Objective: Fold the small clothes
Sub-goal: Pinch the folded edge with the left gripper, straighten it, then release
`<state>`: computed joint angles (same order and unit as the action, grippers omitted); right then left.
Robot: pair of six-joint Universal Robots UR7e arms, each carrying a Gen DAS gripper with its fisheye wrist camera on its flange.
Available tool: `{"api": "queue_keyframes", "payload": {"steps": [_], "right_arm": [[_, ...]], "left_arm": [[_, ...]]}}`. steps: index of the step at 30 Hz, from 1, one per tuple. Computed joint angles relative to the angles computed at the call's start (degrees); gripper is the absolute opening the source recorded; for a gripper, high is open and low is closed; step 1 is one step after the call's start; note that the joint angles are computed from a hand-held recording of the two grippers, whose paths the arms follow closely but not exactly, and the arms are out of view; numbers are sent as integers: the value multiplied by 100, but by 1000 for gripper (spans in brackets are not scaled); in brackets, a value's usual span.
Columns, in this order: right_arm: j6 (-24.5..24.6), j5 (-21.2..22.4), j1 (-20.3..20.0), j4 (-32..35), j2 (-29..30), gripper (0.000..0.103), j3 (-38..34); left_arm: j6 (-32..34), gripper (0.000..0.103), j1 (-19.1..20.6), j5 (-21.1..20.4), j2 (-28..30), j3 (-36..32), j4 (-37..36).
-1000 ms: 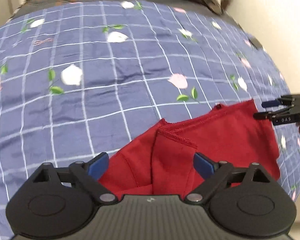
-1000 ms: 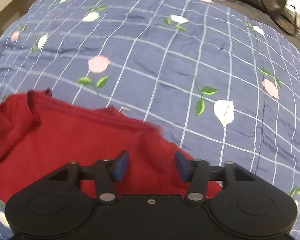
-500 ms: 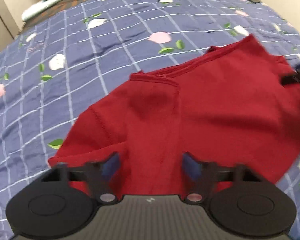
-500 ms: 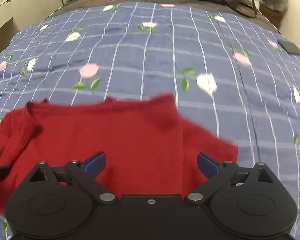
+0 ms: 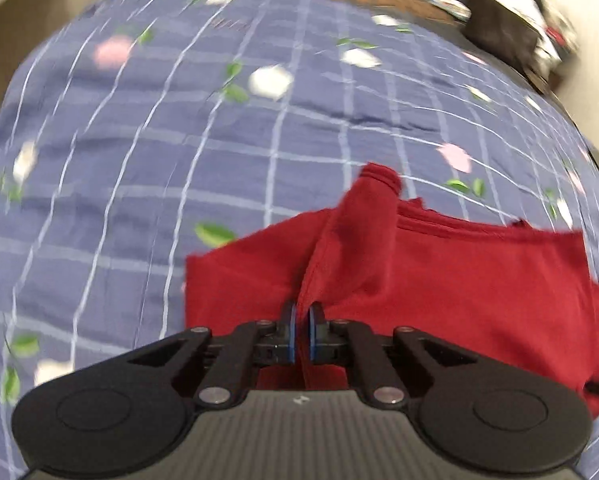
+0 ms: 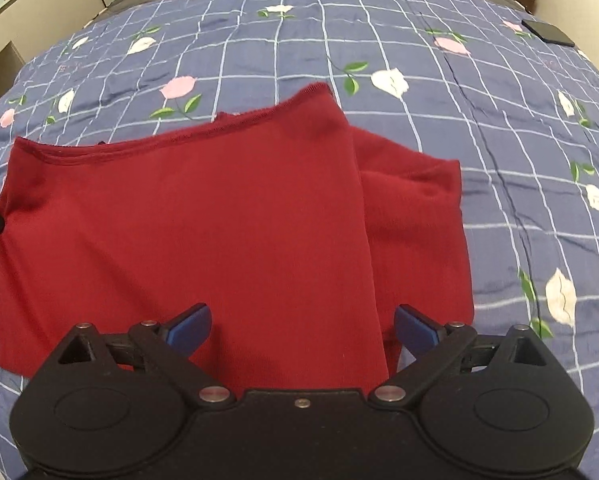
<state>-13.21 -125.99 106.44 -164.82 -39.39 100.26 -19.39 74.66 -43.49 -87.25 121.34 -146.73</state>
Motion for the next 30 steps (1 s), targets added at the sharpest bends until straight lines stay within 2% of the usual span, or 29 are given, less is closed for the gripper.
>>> {"api": "queue_keyframes", "payload": {"steps": [2,3,4,6,7,11,15,17,20,24,30], "right_arm": [[11,-68,17,51,-4,98,26],[10,-98,26,72,-3,98,35],[8,-132,35,85,-9,98,52],[19,-182,46,92,-21,98,76],[41,-199,52,67,-34,98,107],[200,-267,74,15,-71,99,203],[275,-463,105,-172,-46,100,325],[264,-757,135,-275,41,100,341],[294,-1242,130,-344,180,100,315],[333,-1774,42,-320,300,102,214],[297,-1894,-52,-402,168,102,316]], "left_arm": [[-171,20,66,-104,-74,23,61],[-207,31,63,-134,-117,56,20],[-224,46,62,-149,-165,78,-10],[-260,65,-15,-132,-279,184,-120],[-250,72,-66,-114,-339,255,-191],[-330,85,-278,-105,-584,515,-145],[-534,87,-486,-16,-761,793,292],[-716,87,-519,104,-743,860,672],[-1291,84,-488,527,-577,759,1536],[-1646,87,-310,568,-554,629,1772],[-1856,90,-428,575,-745,592,2140]]}}
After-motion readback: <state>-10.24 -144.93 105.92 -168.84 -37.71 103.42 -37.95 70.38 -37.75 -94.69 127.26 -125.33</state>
